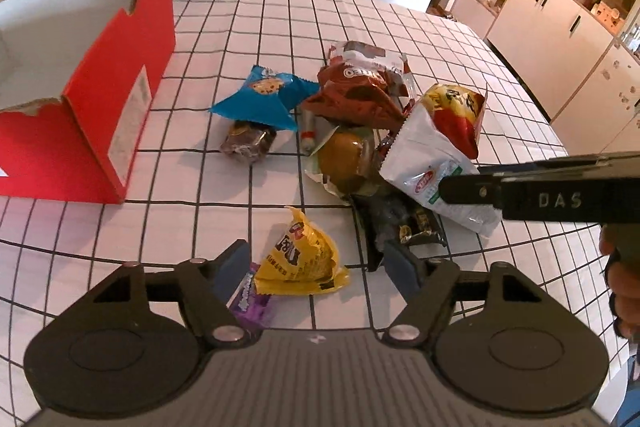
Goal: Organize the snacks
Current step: 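Grasp the yellow bag with the left gripper while the right grasps the white sachet, then lift both held snacks and carry them over the red box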
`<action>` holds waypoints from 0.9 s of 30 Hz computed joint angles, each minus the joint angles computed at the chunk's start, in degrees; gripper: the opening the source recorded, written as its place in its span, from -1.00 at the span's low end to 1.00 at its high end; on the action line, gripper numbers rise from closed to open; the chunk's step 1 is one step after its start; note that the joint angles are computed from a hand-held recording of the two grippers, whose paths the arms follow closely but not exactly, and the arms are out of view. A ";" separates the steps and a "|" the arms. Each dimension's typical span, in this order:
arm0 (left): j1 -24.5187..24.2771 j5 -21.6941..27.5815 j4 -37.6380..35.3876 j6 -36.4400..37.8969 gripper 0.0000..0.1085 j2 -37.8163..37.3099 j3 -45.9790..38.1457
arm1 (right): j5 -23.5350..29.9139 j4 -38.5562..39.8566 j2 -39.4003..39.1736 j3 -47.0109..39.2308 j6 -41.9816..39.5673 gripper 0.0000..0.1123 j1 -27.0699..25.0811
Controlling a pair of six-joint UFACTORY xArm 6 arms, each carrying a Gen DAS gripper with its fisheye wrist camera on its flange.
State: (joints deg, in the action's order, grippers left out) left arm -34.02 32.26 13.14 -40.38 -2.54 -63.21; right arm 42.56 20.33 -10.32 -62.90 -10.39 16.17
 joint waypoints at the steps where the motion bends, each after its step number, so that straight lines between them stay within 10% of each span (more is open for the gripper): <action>1: 0.13 0.34 -0.96 0.53 0.10 0.37 -0.31 | 0.31 0.14 0.51 -0.31 0.08 -0.23 -0.02; 12: 1.06 0.86 -4.63 1.81 -0.41 1.17 -0.69 | -0.67 1.07 -1.13 2.10 -1.64 -0.78 1.14; 27: 1.10 3.41 -3.60 0.25 -0.59 -0.59 -1.01 | -2.77 -0.08 -8.00 7.46 0.54 -0.86 2.51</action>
